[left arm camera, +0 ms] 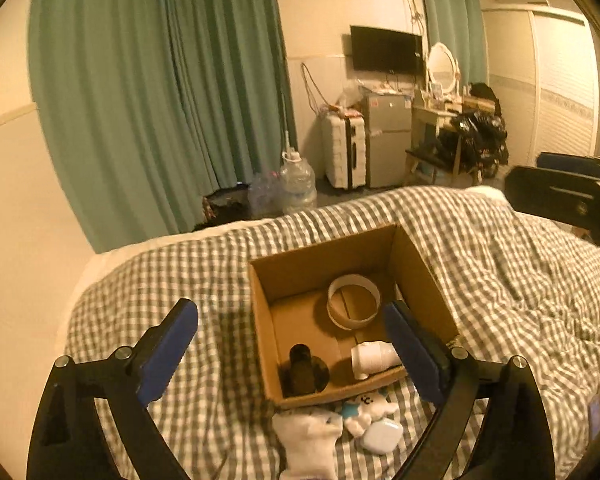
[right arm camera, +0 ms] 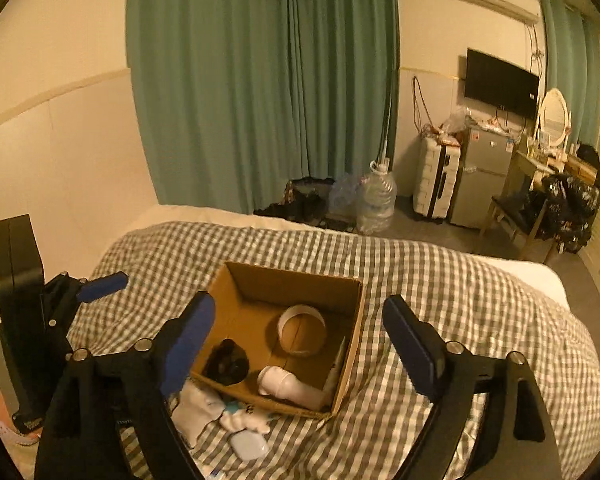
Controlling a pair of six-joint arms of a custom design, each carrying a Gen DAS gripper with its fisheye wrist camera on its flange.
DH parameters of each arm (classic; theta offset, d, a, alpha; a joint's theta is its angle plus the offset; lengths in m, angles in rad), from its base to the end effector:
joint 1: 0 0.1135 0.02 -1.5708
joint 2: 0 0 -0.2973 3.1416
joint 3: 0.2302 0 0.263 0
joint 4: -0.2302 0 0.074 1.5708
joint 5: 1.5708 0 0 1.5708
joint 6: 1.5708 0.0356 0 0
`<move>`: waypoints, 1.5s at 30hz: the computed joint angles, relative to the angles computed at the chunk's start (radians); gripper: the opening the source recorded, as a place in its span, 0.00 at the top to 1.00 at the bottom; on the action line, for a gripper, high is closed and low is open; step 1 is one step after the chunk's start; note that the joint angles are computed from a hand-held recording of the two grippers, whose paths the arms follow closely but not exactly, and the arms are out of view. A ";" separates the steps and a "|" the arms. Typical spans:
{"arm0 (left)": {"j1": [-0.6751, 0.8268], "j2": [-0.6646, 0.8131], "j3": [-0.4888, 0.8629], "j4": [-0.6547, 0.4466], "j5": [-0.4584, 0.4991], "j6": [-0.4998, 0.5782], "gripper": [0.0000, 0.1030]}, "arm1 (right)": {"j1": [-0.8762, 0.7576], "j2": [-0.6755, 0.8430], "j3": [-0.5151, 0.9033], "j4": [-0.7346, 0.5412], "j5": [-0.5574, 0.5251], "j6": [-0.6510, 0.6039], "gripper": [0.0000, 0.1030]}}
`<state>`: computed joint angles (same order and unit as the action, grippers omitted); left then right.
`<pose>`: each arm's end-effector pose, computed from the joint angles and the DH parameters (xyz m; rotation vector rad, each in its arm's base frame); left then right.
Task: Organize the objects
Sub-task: 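Open both grippers to drop the tube and bottle into the box, then lower the right gripper and grasp the blue floral tissue pack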
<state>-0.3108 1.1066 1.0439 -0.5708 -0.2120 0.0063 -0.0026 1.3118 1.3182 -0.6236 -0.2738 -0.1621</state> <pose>0.2250 -0.0644 0.3588 0.2288 2.1766 0.0620 0.2879 0.0089 0.3999 -0.3258 2.1444 0.2051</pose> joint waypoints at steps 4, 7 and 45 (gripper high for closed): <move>-0.005 -0.090 0.015 -0.091 -0.032 -0.010 0.03 | 0.033 -0.102 -0.019 -0.043 0.044 -0.006 0.12; -0.017 -0.162 0.028 -0.167 -0.069 -0.017 0.03 | 0.051 -0.160 -0.017 -0.097 0.060 -0.003 0.10; 0.452 -0.435 -0.518 -0.098 0.151 0.102 0.00 | 0.450 -0.057 -0.658 0.205 0.256 0.212 0.09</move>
